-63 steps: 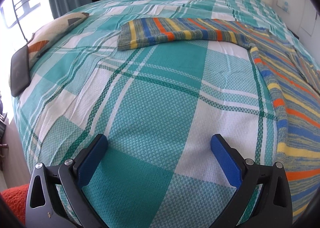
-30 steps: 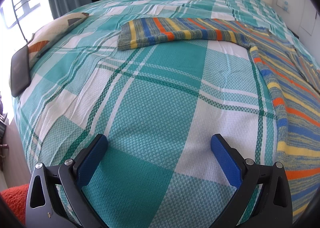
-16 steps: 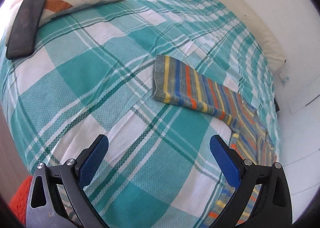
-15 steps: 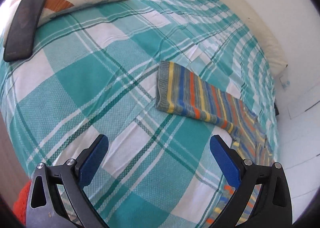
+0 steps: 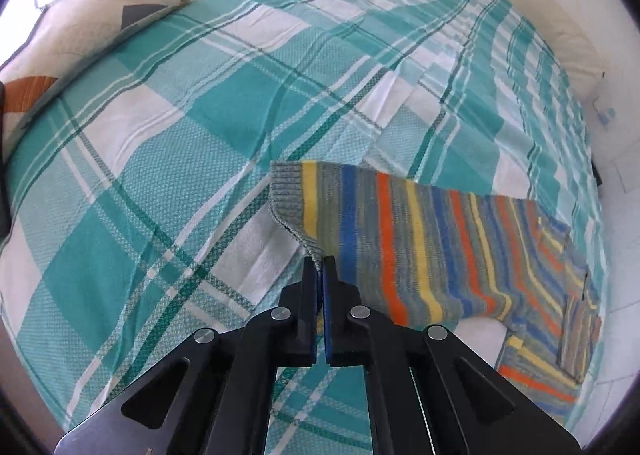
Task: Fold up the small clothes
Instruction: 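Fold the held sleeve across the sweater body and open the left gripper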
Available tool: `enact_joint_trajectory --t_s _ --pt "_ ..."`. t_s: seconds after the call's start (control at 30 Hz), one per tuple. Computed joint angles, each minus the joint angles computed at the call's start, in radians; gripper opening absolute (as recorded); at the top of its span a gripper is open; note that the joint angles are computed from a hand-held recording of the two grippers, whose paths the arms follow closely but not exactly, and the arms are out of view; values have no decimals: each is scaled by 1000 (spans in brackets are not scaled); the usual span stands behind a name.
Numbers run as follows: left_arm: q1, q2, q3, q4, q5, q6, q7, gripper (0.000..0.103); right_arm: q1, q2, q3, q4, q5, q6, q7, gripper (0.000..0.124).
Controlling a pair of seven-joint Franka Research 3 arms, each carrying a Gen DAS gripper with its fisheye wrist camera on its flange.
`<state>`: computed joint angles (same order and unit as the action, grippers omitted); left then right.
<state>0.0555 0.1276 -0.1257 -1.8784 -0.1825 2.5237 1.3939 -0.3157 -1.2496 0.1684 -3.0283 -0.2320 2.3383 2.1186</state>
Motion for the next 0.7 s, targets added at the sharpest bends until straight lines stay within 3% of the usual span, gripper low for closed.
enact_joint_trajectory --t_s 0.13,0.27,0.37,0.4,0.47,0.5,0.53,0.63,0.7 --pt "-36 -41 -54 82 -93 41 176 0 2 2 3 2 1 -3 3 103" --pt "-116 -15 -121 220 -234 10 384 0 0 12 1 7 -3 -2 3 103" --pt "-200 38 -156 291 -182 1 422 1 -1 16 0 8 -5 1 3 103" --pt "-221 73 -168 330 -168 -38 423 2 0 16 0 8 -5 1 3 103" --pt "-246 140 -190 401 -174 -129 423 18 1 14 2 7 -5 -1 5 103" --pt "-256 164 -194 425 -169 -164 412 45 1 14 1 7 -5 -1 5 103" --pt "-262 171 -195 424 -167 -162 403 64 2 13 1 7 -5 -1 5 103" --pt "-244 139 -199 355 -216 -75 409 78 2 14 0 7 -5 1 5 103" --pt "-244 127 -171 328 -180 -45 360 81 1 16 0 8 -5 4 5 103"
